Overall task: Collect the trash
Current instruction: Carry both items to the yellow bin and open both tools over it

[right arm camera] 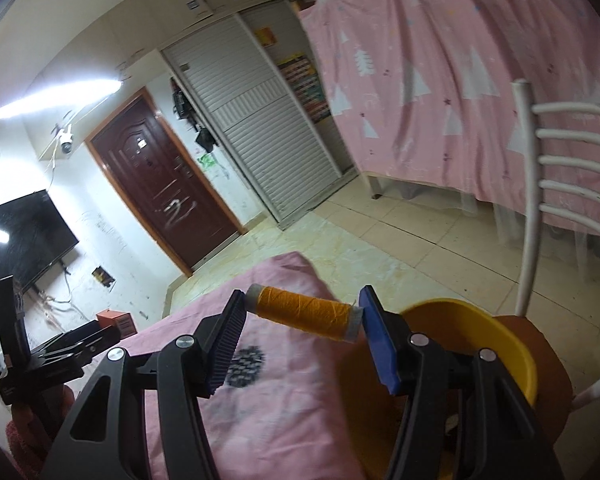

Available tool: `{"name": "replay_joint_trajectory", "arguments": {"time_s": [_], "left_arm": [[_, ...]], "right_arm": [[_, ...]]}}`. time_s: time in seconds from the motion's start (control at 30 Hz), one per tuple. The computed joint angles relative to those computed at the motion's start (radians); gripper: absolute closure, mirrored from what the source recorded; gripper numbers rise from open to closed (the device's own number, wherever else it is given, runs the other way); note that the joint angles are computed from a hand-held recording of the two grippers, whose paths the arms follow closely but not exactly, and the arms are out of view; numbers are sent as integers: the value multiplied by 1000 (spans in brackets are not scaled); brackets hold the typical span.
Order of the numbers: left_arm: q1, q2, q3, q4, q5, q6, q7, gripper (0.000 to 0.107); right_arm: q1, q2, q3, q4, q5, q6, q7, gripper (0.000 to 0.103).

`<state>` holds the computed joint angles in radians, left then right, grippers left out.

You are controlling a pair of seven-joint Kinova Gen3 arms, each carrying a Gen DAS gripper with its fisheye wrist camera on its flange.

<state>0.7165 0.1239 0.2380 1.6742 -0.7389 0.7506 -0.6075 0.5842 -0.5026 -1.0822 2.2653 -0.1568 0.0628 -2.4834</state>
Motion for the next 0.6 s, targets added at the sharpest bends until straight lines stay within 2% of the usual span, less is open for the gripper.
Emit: {"name": "replay_joint_trajectory", "arguments": {"time_s": [0.13,0.33,0.43,0.47,0.6], "left_arm": [[28,41,5,-46,1,17,-7,20],[104,99,-7,-120,0,37,-31,20],[142,131,-15,-166,9,49,-60,20],[156,143,-18,-183,11,56,-70,20],[197,188,-33,-251,41,78,-120,20]], "right_arm": [[-30,5,46,43,-3,-13,1,51],[-29,66,70,64,18,-17,29,49],[-32,79,89,75,19,-21,34,33],[-35,81,96,76,19,-22,35,31],[-59,53,135,100,8,-34,33,30]]}}
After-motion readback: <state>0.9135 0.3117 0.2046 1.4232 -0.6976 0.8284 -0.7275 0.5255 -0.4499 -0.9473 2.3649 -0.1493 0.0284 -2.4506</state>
